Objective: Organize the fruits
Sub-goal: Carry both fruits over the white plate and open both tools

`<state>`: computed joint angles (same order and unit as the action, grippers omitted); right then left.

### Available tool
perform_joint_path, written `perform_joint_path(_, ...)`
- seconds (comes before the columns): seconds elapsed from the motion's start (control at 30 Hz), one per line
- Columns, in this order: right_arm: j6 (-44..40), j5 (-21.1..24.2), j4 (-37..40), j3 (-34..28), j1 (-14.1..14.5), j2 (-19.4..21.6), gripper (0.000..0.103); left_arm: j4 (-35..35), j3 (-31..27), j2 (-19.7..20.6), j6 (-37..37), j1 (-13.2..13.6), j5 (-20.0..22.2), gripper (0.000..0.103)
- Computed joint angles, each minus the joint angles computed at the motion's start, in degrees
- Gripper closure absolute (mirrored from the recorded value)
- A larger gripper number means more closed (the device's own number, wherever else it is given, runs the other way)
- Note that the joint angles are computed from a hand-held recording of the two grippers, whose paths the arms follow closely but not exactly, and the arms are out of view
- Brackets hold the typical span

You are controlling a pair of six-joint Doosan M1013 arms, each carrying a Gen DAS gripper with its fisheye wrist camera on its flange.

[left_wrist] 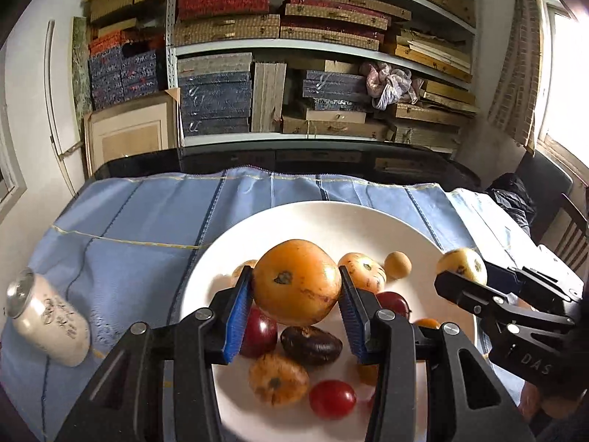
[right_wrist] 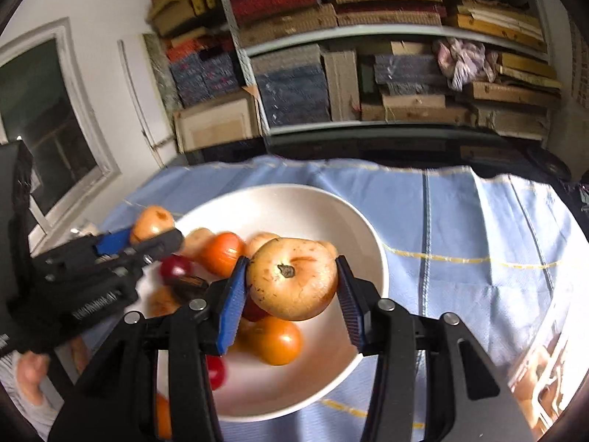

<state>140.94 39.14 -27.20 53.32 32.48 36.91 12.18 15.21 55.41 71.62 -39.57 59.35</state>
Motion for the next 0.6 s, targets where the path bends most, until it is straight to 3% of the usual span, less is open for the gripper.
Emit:
perform_joint_path(0.13,-0.11,-0.06,0.75,-0.31,-0.32,0.66,0.055,-0.11,0.07,0.41,-0.3,0.12,0.32,0.056)
perform_joint_path(0.17,-0.12,-0.55,0.48,0.06,-0.3,0.5,0.049,-0.04,0.4,0.29,-0.74,0.18,0.15,0.054)
perform_joint_path(0.23,1.83,-0.89,-2.34,0.44,0.06,0.27,0.038,-0.33,2.52,-0.83,-1.49,0.35,-1.68,0.03)
perform_joint_path(0.3,4.54,-1.99,-5.52,1.7,0.32,-0.59,0.03,1.15,5.98,-2.67,-3.44,0.32,-4.84,0.018)
perform_joint_path(0.37,8.87,-3.83,-9.36,3.14,0.57,-1.67,0.022,1.93,7.85,-3.92,-4.39,0.26,-6.53,0.015)
perform_joint_path(0.4,13.24,-5.77,-12.77,4.62,0.83,-2.76,0.013,2.24,8.94,-4.66,-4.98,0.24,-7.52,0.015)
perform_joint_path(0.47,22.78,-9.35,-20.88,7.18,1.47,-4.59,0.006,3.3,11.63,-6.47,-6.51,0.11,-10.07,0.013)
perform_joint_path(0.53,30.46,-12.12,-28.74,9.26,2.3,-6.44,0.005,6.57,17.03,-9.71,-10.01,-0.29,-15.04,0.004)
perform_joint_path(0.6,37.39,-14.29,-37.19,11.61,3.53,-8.49,0.005,11.36,22.24,-12.83,-14.74,-0.84,-18.84,0.004)
